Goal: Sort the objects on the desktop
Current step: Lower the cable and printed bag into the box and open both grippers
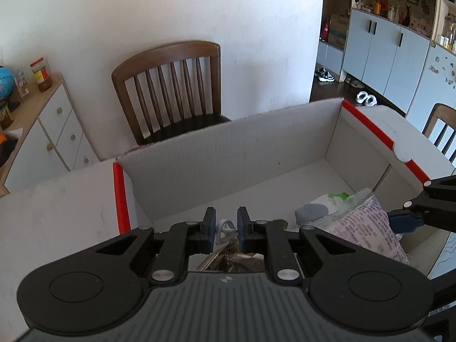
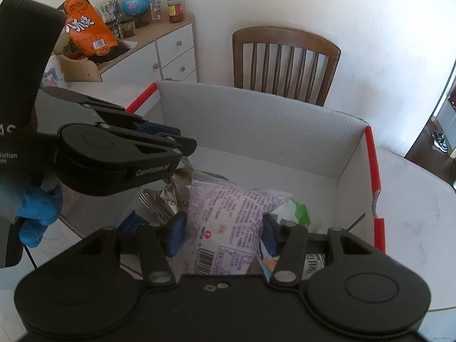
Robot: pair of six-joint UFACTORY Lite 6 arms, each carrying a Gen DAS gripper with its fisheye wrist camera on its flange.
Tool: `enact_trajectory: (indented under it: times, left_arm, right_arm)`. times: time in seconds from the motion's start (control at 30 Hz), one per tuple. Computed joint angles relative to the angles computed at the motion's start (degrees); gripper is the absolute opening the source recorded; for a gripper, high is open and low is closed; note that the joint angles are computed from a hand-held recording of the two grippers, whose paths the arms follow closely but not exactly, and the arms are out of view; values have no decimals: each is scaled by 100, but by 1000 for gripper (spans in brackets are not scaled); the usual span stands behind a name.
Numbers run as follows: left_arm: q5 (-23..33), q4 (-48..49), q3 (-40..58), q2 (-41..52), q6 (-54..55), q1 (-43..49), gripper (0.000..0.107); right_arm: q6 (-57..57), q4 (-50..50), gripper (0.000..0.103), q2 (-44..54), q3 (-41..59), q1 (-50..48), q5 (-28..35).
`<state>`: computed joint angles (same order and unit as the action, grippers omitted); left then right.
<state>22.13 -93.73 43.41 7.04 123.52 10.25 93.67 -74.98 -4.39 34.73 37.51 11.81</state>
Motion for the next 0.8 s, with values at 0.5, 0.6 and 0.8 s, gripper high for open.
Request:
enact_trajectory:
  times: [0.5, 0.6, 0.8]
  left_arm:
    - [17, 1309, 391, 436, -1408, 90, 14]
    - [-54, 1513, 456, 487, -1693, 70, 14]
    - [-53, 1559, 458, 449, -1843, 117, 15]
  right_arm:
    - [-1050, 1104, 67, -20, 74, -67, -25]
    - [-1028, 1117, 67, -56, 67, -64, 0]
    - [-1477, 1500, 73, -354, -37, -85, -28]
